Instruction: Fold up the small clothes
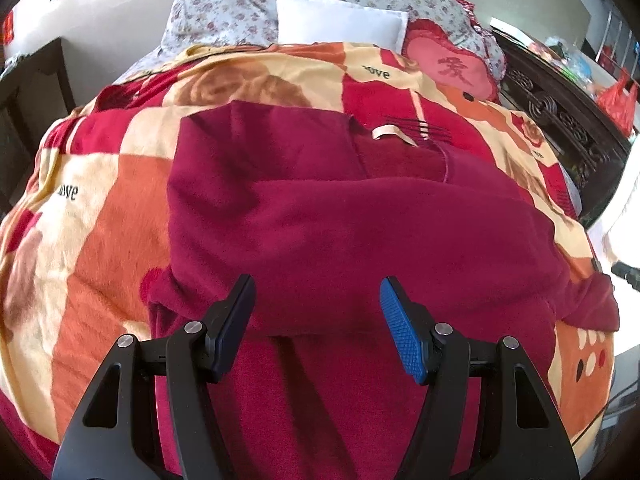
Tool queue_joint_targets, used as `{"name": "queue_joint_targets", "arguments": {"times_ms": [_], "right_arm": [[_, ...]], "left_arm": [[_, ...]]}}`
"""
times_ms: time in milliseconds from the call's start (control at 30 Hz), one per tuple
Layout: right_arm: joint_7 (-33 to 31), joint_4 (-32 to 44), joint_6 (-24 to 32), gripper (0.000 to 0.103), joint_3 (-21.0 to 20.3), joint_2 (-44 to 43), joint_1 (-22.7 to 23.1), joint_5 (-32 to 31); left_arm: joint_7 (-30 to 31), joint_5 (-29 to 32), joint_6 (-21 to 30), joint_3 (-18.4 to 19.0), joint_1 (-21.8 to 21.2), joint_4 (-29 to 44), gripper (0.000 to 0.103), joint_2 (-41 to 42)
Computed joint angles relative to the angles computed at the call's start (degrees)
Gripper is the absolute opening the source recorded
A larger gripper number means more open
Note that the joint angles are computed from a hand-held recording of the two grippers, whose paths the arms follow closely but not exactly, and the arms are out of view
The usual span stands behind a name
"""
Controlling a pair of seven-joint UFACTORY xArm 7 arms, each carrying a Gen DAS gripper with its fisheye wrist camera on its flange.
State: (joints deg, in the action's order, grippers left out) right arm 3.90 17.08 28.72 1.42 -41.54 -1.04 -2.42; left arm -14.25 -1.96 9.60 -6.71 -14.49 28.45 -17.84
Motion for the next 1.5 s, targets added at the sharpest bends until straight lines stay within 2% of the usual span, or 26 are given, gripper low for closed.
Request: {"name": "queue_joint_targets", "arguments": {"times_ms": [167, 333, 433, 500, 533, 567, 600, 667, 833, 933, 1033, 1200, 1267, 1367, 1400, 1433, 1500], "right_arm": [[-10.9, 2.9, 6.8, 0.048, -5.5, 4.0, 0.2, -0.4], [-18.0, 3.4, 6.4, 0.05, -7.9, 7.6, -0.9, 2.0], [-19.7, 3.8, 5.9, 0.05, -7.8, 9.6, -1.6, 4.0], [-19.5, 2.0, 3.6, 0.048, -6.5, 8.3, -2.1, 4.3], [-19.1, 1.0, 2.9, 0.038, -5.4, 7.1, -2.5, 3.7], [-17.6, 0.2, 2.0, 0.024, -3.3, 6.3, -3.6, 2.0], [-15.4, -0.9, 0.8, 0.018, -0.4, 4.9, -5.2, -0.6], [-13.0, -2.4, 0.0, 0.012, 1.8, 1.6, -5.5, -3.0], [-4.5, -2.4, -0.7, 0.01, 10.9, -7.6, -7.2, -11.7], [1.0, 0.8, -3.7, 0.009, 15.4, -9.8, -7.6, -15.9], [6.4, 5.3, -9.0, 0.009, 19.9, -8.0, -7.8, -18.4], [14.3, 14.6, -19.6, 0.009, 29.2, 1.6, -8.7, -21.2], [17.6, 18.5, -25.5, 0.009, 35.5, 6.5, -12.0, -23.0], [22.3, 24.7, -33.1, 0.009, 50.1, 15.0, -22.8, -23.8], [23.4, 27.3, -32.9, 0.009, 55.3, 19.0, -26.2, -24.4], [22.3, 30.3, -30.4, 0.01, 60.6, 23.8, -29.2, -23.7], [23.9, 34.5, -24.3, 0.01, 67.6, 31.6, -33.2, -26.2]], "left_arm": [[-0.6, -0.9, 1.2, 0.0, -0.8, 0.8, 0.065, 1.7], [-3.1, 1.9, 2.2, -2.7, 0.1, 1.2, 0.065, 2.4], [-4.7, 4.1, 2.8, -3.6, 0.7, 1.7, 0.065, 2.6], [-4.8, 3.7, 2.6, -3.0, 0.0, 1.6, 0.065, 2.4], [-4.7, 3.4, 2.4, -2.6, -0.3, 1.5, 0.065, 2.3], [-4.7, 3.3, 2.4, -2.4, -0.4, 1.6, 0.065, 2.4], [-4.5, 3.1, 2.5, -2.2, -0.6, 1.8, 0.065, 2.4], [-3.5, 2.1, 2.5, -1.3, -1.4, 1.7, 0.065, 2.2], [-1.9, 0.3, 1.9, -0.1, -2.1, 0.6, 0.065, 0.2], [-0.2, -2.3, 1.7, 1.7, -3.1, -0.3, 0.065, -1.4], [1.3, -4.1, 1.5, 3.0, -3.4, -1.5, 0.065, -3.8], [3.9, -6.6, 1.1, 5.9, -3.4, -3.7, 0.065, -8.4], [4.5, -7.3, 0.9, 6.7, -2.8, -4.4, 0.065, -10.0], [5.2, -8.1, 0.8, 7.9, -1.6, -5.3, 0.065, -11.9], [5.4, -8.2, 0.9, 8.3, -1.0, -5.5, 0.065, -12.3], [5.5, -8.3, 1.3, 8.6, -0.4, -5.5, 0.065, -12.6], [6.4, -8.6, 1.9, 9.5, 0.1, -5.5, 0.065, -13.0]]}}
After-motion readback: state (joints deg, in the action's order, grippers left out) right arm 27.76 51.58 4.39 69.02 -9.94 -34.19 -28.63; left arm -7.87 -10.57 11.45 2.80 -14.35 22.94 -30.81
